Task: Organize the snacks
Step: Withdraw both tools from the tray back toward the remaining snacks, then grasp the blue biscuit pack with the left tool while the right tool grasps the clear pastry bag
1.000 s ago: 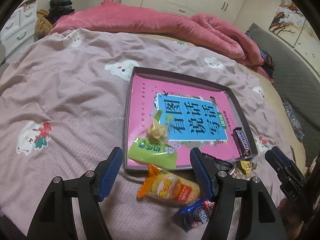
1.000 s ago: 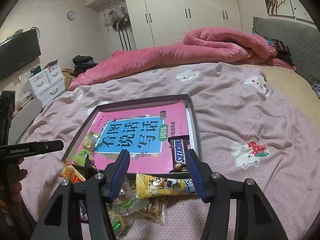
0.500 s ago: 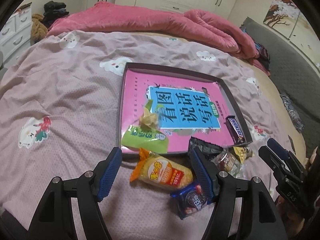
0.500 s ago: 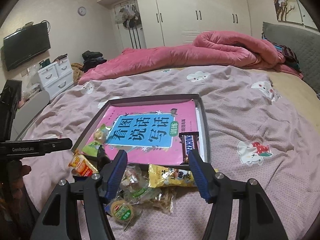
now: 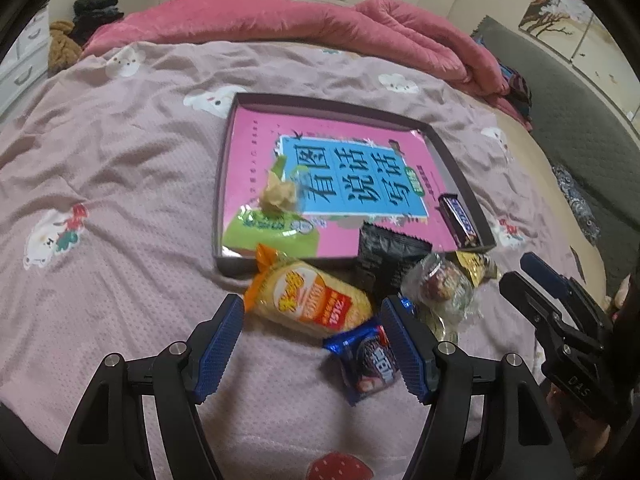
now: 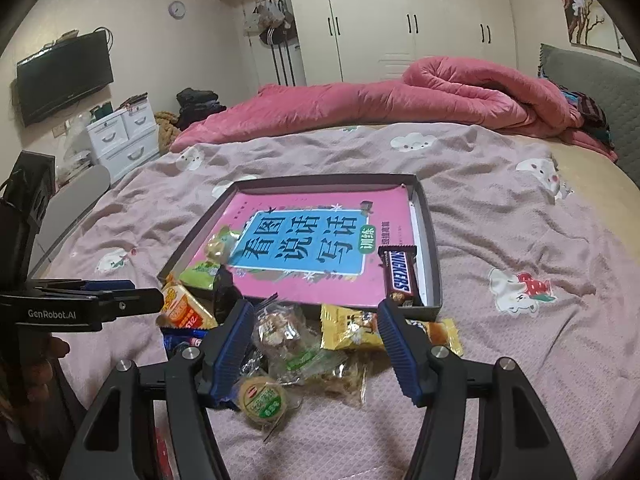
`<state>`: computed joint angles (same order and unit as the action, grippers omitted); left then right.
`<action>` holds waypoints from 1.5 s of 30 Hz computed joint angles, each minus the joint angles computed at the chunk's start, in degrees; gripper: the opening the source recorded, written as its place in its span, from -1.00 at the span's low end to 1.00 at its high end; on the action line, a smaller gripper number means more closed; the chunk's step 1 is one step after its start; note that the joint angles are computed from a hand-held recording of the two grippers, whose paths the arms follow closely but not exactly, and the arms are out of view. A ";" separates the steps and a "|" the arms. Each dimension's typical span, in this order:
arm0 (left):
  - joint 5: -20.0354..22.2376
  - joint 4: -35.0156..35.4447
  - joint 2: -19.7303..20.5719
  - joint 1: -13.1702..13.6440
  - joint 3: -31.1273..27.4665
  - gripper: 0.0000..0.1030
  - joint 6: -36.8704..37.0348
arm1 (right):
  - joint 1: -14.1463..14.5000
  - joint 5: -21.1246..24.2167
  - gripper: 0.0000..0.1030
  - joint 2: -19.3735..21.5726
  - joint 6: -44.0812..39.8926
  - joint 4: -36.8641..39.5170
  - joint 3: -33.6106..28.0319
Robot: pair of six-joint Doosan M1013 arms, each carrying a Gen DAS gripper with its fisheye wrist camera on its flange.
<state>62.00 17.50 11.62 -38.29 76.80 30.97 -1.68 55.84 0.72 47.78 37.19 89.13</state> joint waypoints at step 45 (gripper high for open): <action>1.23 -11.06 4.92 0.02 -1.95 0.41 4.45 | 1.13 13.29 0.20 6.09 -15.38 1.31 -5.53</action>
